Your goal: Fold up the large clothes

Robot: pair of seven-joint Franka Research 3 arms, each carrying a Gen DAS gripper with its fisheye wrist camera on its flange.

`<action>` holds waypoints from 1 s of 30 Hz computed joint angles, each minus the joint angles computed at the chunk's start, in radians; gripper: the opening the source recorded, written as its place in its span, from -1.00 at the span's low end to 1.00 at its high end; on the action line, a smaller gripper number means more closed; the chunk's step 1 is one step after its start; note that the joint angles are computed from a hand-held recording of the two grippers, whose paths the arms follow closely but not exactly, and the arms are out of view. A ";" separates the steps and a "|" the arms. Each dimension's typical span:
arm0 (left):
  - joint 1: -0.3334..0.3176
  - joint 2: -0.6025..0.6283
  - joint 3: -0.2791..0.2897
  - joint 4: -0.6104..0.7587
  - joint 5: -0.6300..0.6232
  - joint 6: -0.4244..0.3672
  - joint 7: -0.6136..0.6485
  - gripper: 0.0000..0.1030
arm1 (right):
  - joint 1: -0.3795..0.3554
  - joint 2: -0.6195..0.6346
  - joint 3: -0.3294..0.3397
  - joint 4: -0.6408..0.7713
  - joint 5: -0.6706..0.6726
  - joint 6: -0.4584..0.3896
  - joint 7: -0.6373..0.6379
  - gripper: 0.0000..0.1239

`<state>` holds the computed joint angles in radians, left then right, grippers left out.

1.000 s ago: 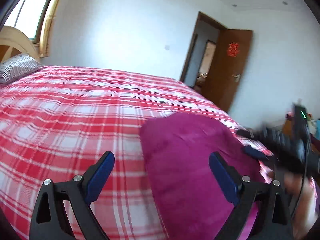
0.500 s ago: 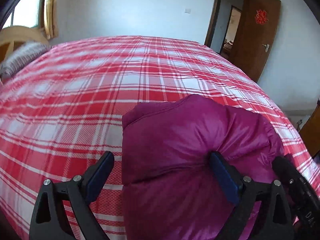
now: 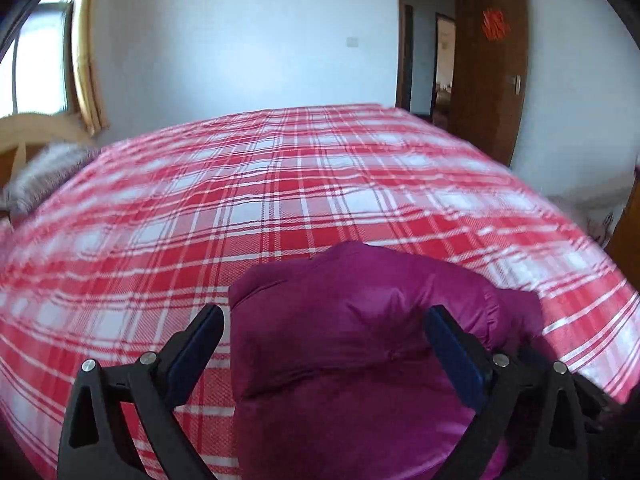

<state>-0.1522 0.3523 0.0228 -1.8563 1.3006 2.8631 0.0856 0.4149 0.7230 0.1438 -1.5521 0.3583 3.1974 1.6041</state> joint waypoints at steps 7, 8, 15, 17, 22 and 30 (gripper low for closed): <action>0.031 0.084 -0.019 0.039 -0.298 0.010 0.284 0.98 | 0.032 0.002 -0.047 0.013 -0.007 -0.041 0.037 -0.33; 0.030 0.089 -0.015 0.038 -0.319 0.018 0.299 0.98 | 0.033 0.004 -0.049 0.017 -0.009 -0.046 0.041 -0.33; 0.005 0.117 0.009 0.046 -0.426 0.033 0.378 0.98 | 0.067 0.010 -0.098 0.035 -0.037 -0.087 0.084 -0.33; 0.004 0.119 0.012 0.043 -0.454 0.042 0.400 0.98 | 0.073 0.011 -0.108 0.038 -0.046 -0.095 0.097 -0.33; -0.002 0.126 0.020 0.040 -0.510 0.055 0.440 0.99 | 0.095 0.014 -0.137 0.047 -0.070 -0.111 0.129 -0.33; -0.016 0.137 0.030 0.050 -0.550 0.040 0.473 0.99 | 0.120 0.024 -0.175 0.069 -0.122 -0.155 0.185 -0.32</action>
